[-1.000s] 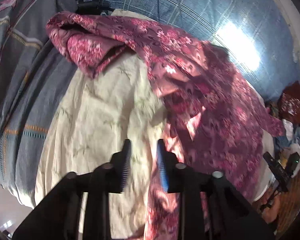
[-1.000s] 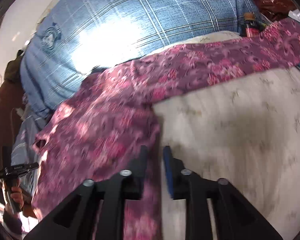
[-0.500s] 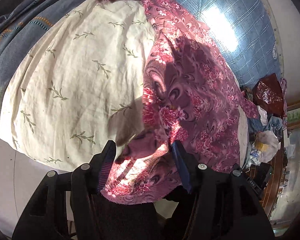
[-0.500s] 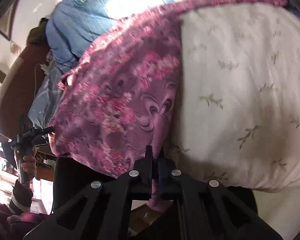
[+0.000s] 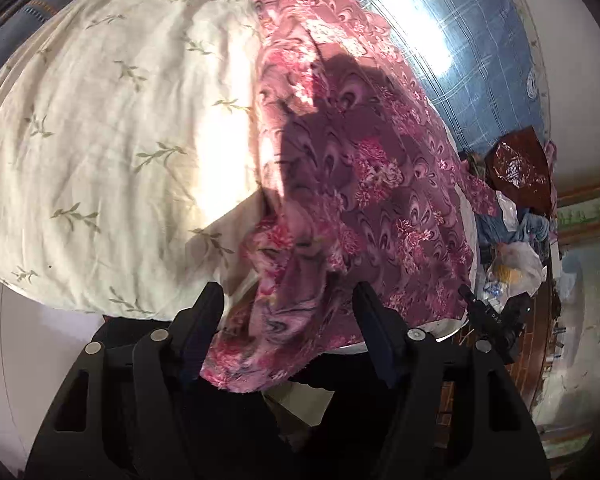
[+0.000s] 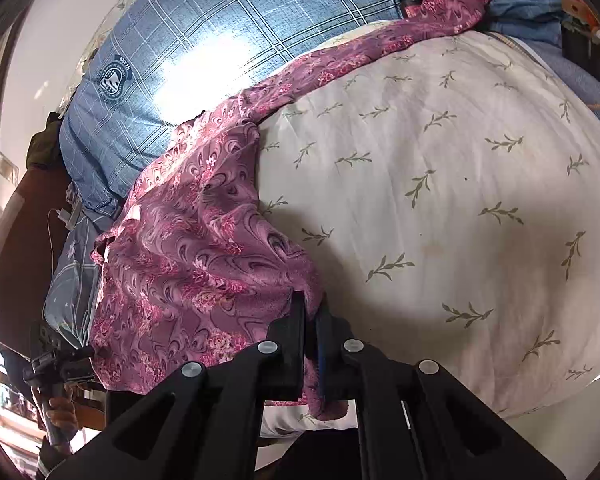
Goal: Fold small clothes
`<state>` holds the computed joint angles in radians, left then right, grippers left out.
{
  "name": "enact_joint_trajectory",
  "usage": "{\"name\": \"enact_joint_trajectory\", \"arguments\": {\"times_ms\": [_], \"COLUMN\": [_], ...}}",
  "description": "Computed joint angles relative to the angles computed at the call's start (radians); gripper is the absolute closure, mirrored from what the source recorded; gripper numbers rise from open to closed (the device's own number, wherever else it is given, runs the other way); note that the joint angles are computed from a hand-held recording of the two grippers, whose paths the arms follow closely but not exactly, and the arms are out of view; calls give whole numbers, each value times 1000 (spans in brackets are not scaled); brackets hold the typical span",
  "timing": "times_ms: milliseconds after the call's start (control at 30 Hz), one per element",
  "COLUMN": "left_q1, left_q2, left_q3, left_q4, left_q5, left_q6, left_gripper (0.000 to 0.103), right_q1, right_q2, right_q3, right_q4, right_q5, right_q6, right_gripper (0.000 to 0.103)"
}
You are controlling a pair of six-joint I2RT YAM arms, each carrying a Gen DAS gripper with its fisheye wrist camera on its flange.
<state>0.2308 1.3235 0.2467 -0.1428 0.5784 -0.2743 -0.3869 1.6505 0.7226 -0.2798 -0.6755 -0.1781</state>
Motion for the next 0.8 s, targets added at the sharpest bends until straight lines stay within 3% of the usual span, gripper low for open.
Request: {"name": "enact_joint_trajectory", "arguments": {"times_ms": [33,67,167,267,333,400,433,467,600,667,800], "left_q1": [-47,-78,-69,-98,-158,-152,-121,-77,139,161,-30], "left_q2": [-12,-12,-185,-383,-431,-469,-488,-500,-357,-229,-51], "left_q3": [5,26,63,195,256,247,221,191,85,47,13], "left_q4": [6,-12,-149,-443,-543,-552,-539,-522,-398,-305,-111], "left_q5": [-41,-71,-106,-254,-378,-412,-404,-379,-123,-31,-92], "left_q6": [-22,-40,-67,-59,-76,-45,-34,-25,45,47,-85], "left_gripper": [88,101,101,101,98,78,54,45,45,43,43], "right_q1": [5,0,-53,-96,-90,-70,-68,-67,-87,-77,-64], "right_q2": [-7,-7,-67,-185,-226,-211,-166,-110,66,81,69], "right_q3": [-12,-8,8,31,37,23,20,22,37,32,38], "right_q4": [8,2,-72,-168,-195,-150,-116,-82,-14,7,2], "right_q5": [-4,-22,-198,-307,-282,-192,-153,-112,-69,-63,-46], "right_q6": [17,31,74,64,40,38,52,71,103,111,106], "right_gripper": [99,99,99,99,99,99,99,99,99,99,99]}}
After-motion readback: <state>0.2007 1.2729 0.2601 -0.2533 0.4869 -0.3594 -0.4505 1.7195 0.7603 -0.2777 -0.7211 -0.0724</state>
